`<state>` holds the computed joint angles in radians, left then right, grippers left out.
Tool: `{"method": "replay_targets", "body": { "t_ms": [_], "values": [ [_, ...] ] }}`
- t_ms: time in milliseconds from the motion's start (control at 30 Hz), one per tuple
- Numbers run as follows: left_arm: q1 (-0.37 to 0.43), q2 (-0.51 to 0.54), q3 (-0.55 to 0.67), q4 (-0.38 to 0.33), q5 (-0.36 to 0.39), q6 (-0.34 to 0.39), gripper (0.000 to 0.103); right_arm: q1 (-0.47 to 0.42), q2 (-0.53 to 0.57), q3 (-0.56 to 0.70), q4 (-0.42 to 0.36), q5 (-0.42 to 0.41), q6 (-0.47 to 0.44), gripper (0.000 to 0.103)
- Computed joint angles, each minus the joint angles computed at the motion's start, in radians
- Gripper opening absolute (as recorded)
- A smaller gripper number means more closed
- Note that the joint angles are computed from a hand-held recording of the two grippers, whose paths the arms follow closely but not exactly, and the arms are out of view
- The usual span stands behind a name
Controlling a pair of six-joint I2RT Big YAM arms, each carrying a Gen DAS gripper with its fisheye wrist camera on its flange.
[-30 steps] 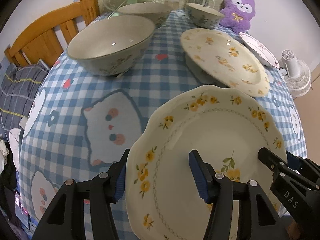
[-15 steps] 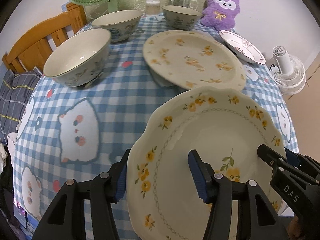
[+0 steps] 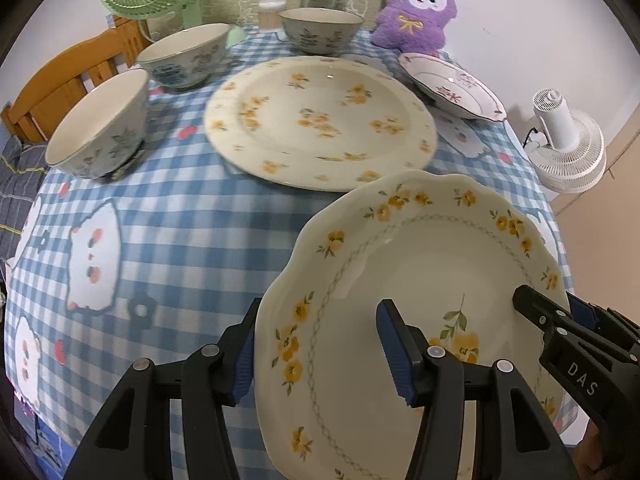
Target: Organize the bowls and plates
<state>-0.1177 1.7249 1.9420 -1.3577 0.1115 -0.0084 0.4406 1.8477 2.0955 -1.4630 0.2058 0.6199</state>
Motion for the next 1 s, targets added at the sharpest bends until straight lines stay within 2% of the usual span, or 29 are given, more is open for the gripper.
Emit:
{"method": "replay_targets", "body": {
  "t_ms": [433,867,1000],
  "values": [
    [-0.080,0.008,-0.007,0.006,-0.028,-0.051,0.056,-0.063,-0.074,-0.129,0.051,-0.021,-0.037,0.045],
    [-0.100,0.009,-0.020,0.013,-0.055,-0.050,0.056,-0.076,-0.084,-0.153,0.071,-0.025,-0.036,0.045],
    [-0.101,0.012,-0.016,0.007,-0.054,-0.034,0.060,-0.074,-0.071,-0.133,0.049,-0.022,-0.020,0.049]
  ]
}}
